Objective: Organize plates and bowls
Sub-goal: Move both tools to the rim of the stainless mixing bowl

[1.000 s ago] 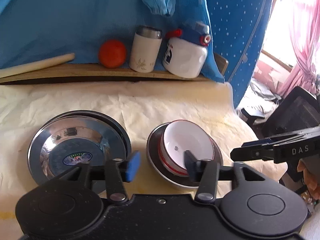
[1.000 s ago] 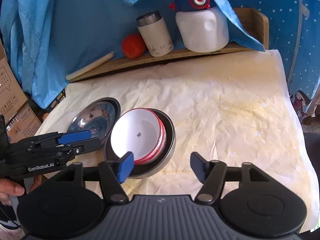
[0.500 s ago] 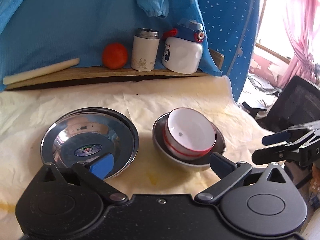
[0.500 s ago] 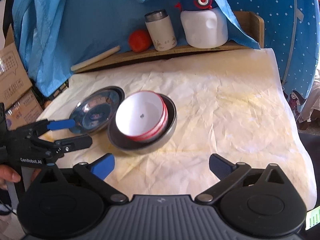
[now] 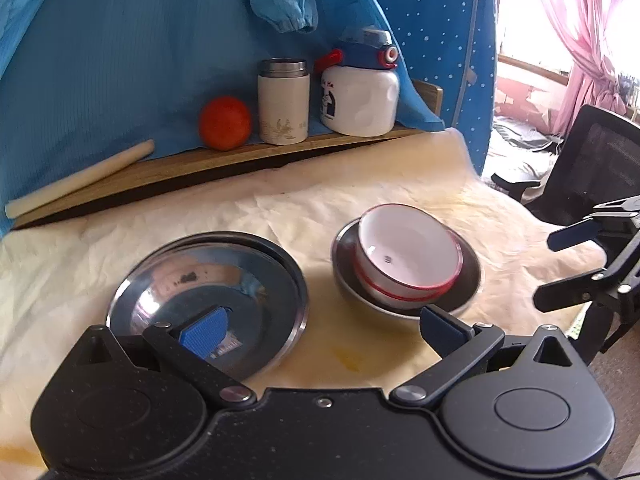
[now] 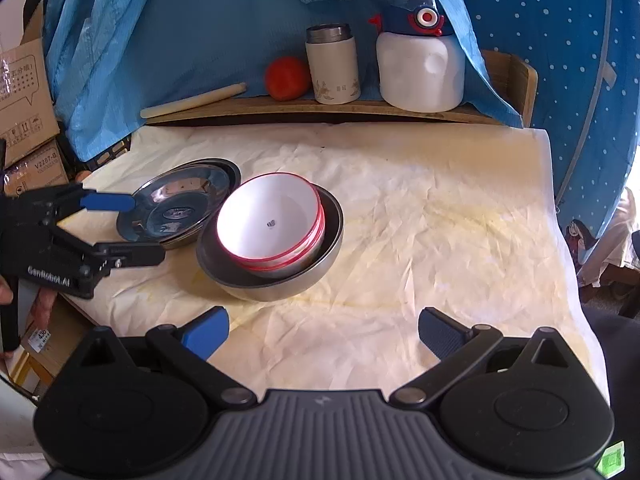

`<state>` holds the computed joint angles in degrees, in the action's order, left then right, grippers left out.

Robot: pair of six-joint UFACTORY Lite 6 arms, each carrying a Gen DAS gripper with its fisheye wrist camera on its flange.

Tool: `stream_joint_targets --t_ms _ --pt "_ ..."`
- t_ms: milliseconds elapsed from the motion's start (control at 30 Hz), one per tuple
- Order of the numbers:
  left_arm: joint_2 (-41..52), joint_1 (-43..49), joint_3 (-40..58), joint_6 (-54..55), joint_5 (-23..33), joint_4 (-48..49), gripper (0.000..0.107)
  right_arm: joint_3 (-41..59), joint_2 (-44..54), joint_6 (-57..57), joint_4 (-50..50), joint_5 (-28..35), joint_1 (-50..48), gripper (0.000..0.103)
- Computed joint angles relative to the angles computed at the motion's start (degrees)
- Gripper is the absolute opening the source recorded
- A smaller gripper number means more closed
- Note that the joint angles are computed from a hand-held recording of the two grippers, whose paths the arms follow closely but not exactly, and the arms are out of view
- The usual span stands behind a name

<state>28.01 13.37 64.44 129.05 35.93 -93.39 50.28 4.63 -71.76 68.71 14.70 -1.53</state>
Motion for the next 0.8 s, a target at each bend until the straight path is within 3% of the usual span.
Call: stream_joint_targets --t_ms 233,400,600,800 --pt "5.74 -2.15 11.29 -7.81 -2.47 9.35 0.102 4.74 3.09 4.05 -6.16 1.29 -1.03 0.103" --pt "11.95 -3.37 23.08 -16.35 0.27 20.37 0.102 10.86 8.08 11.39 -12.47 4.71 -2.36 0.103" --pt "17.47 -4.70 32.97 -13.20 3.57 26.52 0.102 19.00 15.04 19.17 -17.31 10.82 -3.83 0.103" --pt "20.51 -7.47 38.79 -14.74 1.22 35.44 0.102 25.31 20.02 27.92 -24.93 13.41 -3.54 0.103"
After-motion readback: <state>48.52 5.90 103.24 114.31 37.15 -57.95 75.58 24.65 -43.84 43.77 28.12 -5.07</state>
